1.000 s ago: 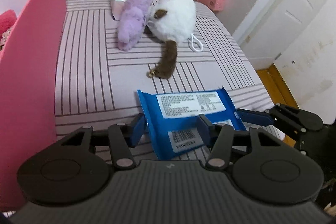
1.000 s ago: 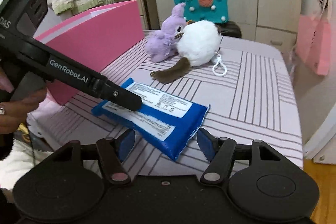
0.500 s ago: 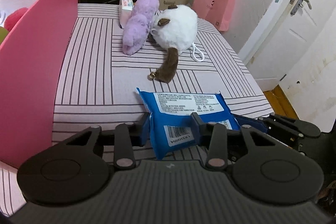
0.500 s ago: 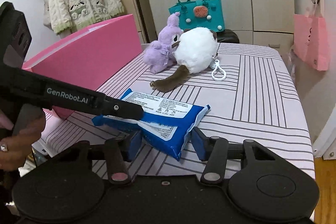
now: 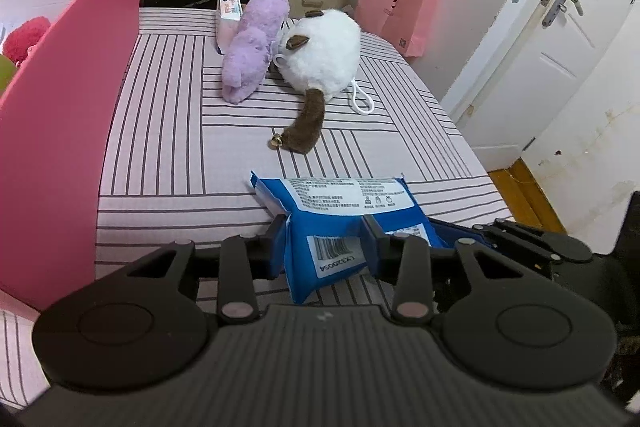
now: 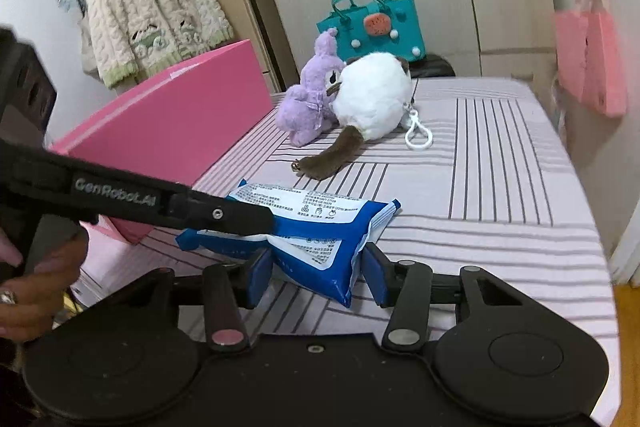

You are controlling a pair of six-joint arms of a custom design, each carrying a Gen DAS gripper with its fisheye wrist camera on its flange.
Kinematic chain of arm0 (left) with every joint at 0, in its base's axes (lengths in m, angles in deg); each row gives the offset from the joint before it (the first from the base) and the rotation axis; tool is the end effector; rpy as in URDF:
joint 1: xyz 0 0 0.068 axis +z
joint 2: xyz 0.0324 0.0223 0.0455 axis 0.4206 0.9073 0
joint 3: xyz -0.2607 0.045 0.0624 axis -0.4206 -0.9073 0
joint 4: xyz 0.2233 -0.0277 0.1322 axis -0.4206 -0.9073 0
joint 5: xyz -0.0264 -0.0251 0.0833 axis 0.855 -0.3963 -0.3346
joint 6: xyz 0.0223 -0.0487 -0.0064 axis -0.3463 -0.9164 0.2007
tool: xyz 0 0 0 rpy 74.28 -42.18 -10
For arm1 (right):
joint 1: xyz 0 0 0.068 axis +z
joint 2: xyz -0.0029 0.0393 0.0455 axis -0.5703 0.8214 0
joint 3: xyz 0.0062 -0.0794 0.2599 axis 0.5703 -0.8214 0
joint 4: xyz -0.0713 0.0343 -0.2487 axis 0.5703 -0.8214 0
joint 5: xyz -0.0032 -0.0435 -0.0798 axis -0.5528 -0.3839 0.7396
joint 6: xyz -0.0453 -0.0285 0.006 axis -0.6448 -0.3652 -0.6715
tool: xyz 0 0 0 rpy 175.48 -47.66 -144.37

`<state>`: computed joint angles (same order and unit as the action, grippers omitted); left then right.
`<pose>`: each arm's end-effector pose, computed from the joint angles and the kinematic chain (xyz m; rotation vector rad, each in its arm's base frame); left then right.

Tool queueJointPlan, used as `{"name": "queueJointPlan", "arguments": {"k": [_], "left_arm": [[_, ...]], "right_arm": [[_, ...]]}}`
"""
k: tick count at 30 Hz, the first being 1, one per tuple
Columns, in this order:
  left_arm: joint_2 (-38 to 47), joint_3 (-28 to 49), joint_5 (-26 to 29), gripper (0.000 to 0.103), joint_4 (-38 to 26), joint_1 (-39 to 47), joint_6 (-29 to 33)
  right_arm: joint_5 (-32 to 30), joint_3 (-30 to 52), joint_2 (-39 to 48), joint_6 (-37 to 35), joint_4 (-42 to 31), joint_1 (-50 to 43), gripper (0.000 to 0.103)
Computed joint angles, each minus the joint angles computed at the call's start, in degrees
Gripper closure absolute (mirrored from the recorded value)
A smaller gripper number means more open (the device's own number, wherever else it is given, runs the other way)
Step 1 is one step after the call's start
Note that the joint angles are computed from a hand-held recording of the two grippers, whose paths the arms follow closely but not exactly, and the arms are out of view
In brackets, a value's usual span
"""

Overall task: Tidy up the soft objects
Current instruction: 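Carry the blue wipe packet with the right tool over the pink box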

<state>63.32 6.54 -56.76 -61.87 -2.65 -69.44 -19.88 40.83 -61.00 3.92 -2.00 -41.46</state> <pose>0.2252 -0.1317 0.1830 0.6244 2.3806 -0.7061 0.1098 0.0017 0.1518 -0.0331 2.1995 0.4290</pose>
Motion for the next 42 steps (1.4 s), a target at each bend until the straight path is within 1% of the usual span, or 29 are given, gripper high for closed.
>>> {"name": "queueJointPlan", "arguments": {"k": [2, 4, 8, 12, 16, 18, 21, 25, 29, 31, 33, 34, 39, 42], "left_arm": [[-0.73, 1.01, 1.75, 0.066, -2.79, 1.11, 1.35], [-1.30, 2.57, 3.45, 0.066, -6.85, 2.45, 2.89], [-1.82, 5.43, 5.98, 0.066, -14.20, 4.43, 5.91], [-3.54, 7.36, 5.49, 0.066, -20.37, 4.80, 8.21], [-5.12, 9.04, 5.52, 0.066, -25.77, 6.02, 10.67], [-5.80, 10.00, 5.83, 0.066, -28.53, 7.02, 11.89], [-7.21, 10.64, 5.88, 0.066, -31.71, 8.11, 13.17], [-9.70, 11.12, 6.51, 0.067, -35.94, 9.92, 14.96], [-11.82, 12.55, 8.96, 0.067, -41.73, 13.90, 18.52], [-12.31, 13.97, 10.66, 0.065, -45.51, 16.49, 20.88], [-12.52, 15.67, 12.90, 0.064, -50.12, 19.91, 24.86], [-12.77, 16.47, 13.86, 0.064, -52.42, 21.80, 27.04], [-13.28, 20.72, 16.57, 0.063, -62.31, 30.11, 37.95], [-12.80, 23.52, 18.08, 0.063, -67.45, 35.57, 44.44]], "right_arm": [[-1.44, 1.05, 0.26, 0.30, -1.80, -0.59, 0.048], [-2.37, 2.00, -0.18, 0.09, -3.93, -0.54, 0.048], [-3.56, 3.94, -1.29, -1.80, -8.34, -0.53, 0.048], [-3.55, 5.47, -1.67, -2.36, -11.71, 1.26, 0.049], [-4.00, 7.40, 2.62, -2.83, -12.16, 3.20, 0.049], [-3.38, 8.62, 2.70, -2.35, -13.23, 4.92, 0.049], [-0.84, 10.62, 1.92, -0.93, -14.99, 8.92, 0.049], [5.03, 13.96, 0.96, 2.15, -17.88, 16.89, 0.049], [9.24, 17.72, 1.94, 5.48, -20.41, 24.21, 0.049], [10.85, 19.66, 2.95, 7.23, -21.39, 27.63, 0.049], [13.13, 21.69, 4.15, 8.90, -22.04, 32.05, 0.049], [15.74, 22.45, 4.52, 11.24, -22.04, 35.25, 0.049], [25.77, 26.78, 8.29, 17.92, -21.72, 50.00, 0.049], [28.98, 29.82, 11.96, 19.13, -21.22, 54.92, 0.049]]}}
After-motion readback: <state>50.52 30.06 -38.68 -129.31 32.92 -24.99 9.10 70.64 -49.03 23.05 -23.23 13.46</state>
